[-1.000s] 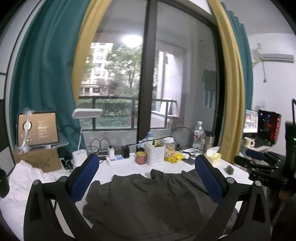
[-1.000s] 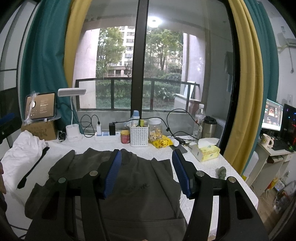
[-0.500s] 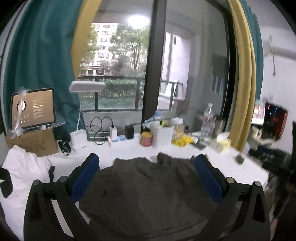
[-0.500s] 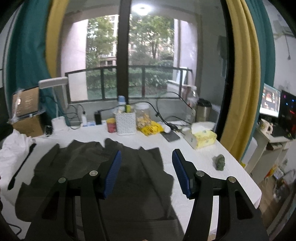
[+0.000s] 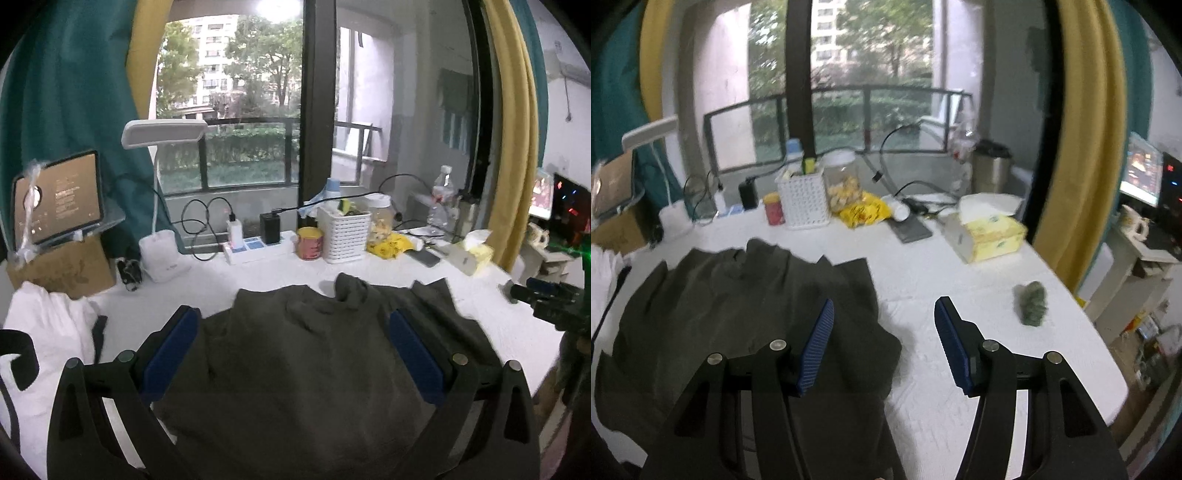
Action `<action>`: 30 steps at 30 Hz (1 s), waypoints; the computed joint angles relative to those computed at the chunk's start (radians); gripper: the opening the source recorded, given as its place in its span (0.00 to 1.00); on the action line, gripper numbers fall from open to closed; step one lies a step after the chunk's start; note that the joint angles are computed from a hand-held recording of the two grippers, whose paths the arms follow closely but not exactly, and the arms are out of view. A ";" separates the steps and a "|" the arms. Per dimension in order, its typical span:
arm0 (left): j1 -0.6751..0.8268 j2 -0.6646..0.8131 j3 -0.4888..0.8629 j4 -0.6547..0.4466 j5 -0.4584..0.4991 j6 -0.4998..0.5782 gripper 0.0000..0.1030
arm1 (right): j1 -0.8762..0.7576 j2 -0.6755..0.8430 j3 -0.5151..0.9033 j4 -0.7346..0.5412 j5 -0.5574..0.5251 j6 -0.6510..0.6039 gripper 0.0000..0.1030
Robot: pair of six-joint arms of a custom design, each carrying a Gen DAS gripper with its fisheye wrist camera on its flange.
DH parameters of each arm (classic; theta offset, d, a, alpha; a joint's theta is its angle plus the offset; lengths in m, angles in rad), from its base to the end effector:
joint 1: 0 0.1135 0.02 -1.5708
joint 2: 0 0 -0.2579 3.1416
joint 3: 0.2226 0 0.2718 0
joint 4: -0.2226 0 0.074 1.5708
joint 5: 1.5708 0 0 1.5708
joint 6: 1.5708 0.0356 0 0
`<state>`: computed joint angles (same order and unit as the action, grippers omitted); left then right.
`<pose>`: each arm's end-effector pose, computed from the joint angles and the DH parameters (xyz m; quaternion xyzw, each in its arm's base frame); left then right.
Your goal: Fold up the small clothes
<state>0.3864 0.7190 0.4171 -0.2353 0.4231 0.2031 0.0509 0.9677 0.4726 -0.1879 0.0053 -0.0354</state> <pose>0.1800 0.0574 0.2074 0.0255 0.8560 -0.0343 0.5153 0.2202 0.0110 0.1836 -0.0378 0.9023 0.0009 0.4295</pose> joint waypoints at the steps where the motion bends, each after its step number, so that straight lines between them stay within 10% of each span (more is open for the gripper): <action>1: -0.014 0.013 -0.003 0.020 -0.023 -0.006 0.99 | -0.004 0.061 0.019 0.022 -0.031 -0.021 0.58; 19: -0.099 0.480 0.095 0.245 -0.226 -0.027 0.99 | 0.010 0.756 0.407 0.105 -0.218 -0.162 0.58; 26: -0.106 0.577 0.151 0.233 -0.198 -0.023 0.99 | 0.000 0.895 0.510 0.073 -0.215 -0.176 0.44; 30: -0.107 0.613 0.172 0.224 -0.185 -0.028 0.99 | -0.021 0.898 0.518 0.061 -0.252 -0.177 0.12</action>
<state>0.2792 1.3322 0.5893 -0.0113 0.2385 0.1748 0.0296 1.8656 0.9909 -0.1268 -0.2463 -0.2127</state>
